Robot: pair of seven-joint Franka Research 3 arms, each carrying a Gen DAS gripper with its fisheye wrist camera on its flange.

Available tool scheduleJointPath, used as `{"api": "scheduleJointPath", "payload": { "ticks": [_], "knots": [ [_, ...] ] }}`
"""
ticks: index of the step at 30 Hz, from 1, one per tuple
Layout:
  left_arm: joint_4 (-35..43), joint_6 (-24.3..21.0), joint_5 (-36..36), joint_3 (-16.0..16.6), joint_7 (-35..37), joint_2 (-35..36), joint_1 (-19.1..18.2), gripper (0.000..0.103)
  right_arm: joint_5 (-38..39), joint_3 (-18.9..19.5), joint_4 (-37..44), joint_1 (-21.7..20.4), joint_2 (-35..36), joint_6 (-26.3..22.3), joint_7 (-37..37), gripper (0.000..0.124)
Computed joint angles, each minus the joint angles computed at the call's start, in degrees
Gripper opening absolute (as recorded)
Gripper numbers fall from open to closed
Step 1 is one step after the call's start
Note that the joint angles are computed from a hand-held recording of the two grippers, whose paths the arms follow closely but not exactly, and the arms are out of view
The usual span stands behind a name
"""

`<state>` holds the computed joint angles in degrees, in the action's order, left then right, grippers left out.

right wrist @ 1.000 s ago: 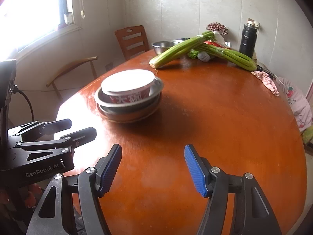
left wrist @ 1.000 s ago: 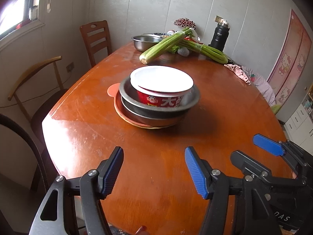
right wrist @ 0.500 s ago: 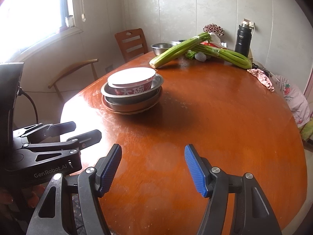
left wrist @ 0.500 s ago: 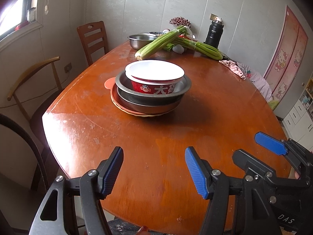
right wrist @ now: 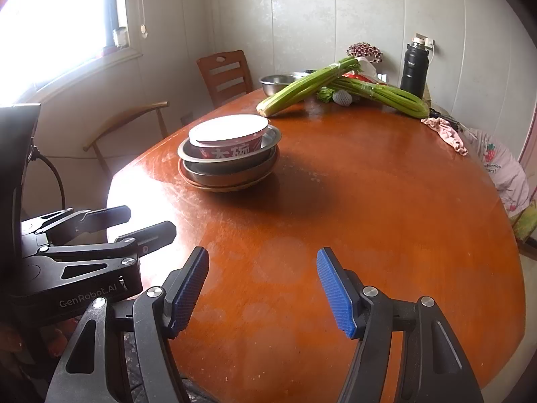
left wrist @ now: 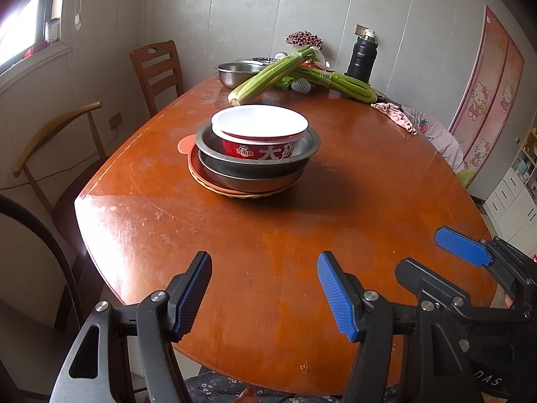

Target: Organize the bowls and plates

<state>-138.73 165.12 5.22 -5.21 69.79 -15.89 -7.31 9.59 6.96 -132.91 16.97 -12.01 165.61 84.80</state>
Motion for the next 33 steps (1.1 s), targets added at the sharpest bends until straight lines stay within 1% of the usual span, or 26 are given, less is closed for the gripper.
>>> {"api": "scheduleJointPath", "payload": {
  "ticks": [12,25,27,31,33],
  "knots": [
    [-0.77,-0.01,0.44,-0.25,-0.34,-1.11,-0.05,0.065,-0.17,0.24,-1.57,-0.08,-1.47,0.59,0.44,0.069],
    [-0.99,-0.79,-0.18,0.28,0.44,-1.29,-0.5,0.065,-1.45,0.86,-2.52,-0.92,-2.33,0.61,2.22,0.069],
    [-0.97,-0.55,-1.12,0.91,1.15,-0.99,-0.85,0.065,-1.43,0.78,-2.4,-0.97,-2.05,0.52,2.53,0.069],
    [-0.19,-0.35,-2.74,1.87,2.46,0.54,-0.72,0.066,-2.7,0.59,-1.28,-2.22,-0.45,-1.21,4.36,0.069],
    [0.72,-0.47,-4.46,3.08,4.56,1.51,-0.78,0.068,-1.3,-0.81,-0.69,-1.74,0.28,-2.09,2.89,0.069]
  ]
}}
